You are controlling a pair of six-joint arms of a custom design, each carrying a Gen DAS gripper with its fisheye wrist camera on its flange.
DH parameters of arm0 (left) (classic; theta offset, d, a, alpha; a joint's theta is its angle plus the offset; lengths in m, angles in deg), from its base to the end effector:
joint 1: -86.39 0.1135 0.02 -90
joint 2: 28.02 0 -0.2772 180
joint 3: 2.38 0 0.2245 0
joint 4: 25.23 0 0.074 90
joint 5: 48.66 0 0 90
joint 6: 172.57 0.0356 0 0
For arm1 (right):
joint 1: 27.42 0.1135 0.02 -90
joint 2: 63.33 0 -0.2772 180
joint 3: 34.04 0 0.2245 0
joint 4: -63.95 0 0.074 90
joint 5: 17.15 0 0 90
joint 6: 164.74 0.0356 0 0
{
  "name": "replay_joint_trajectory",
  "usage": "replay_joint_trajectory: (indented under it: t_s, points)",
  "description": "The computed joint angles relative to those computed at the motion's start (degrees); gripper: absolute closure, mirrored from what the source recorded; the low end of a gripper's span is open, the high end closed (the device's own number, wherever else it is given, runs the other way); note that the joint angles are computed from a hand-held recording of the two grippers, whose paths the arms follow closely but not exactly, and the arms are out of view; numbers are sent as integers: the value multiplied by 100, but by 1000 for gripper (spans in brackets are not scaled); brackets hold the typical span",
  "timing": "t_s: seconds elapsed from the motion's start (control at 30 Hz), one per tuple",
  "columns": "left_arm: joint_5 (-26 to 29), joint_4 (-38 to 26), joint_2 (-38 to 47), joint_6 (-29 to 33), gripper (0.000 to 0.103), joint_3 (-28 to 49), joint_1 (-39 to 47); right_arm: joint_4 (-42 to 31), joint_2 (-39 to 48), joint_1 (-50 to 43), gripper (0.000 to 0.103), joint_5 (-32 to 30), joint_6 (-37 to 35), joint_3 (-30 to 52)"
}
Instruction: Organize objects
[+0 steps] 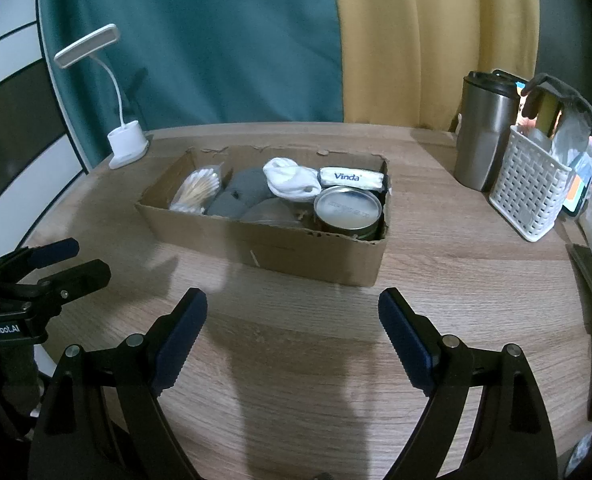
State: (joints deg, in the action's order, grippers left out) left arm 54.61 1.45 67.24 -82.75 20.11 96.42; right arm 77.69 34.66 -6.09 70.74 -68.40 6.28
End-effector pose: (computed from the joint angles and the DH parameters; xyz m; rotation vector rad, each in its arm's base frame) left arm 0.1858 0.0246 0.0968 -0.0995 2.3539 -0.1913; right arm 0.2394 0.0949 0.1223 -0.3254 2.3317 0.2815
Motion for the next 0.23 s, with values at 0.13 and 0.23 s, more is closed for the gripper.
replay_joint_trajectory:
  t_s: [0.13,0.23]
  points:
    - [7,-20,9,24,7,19,-46,15,47,-47,13,-49,-6,14]
    - [-44,-14,93,25,7,59,-176,32,107,-65,13,-83,-28,34]
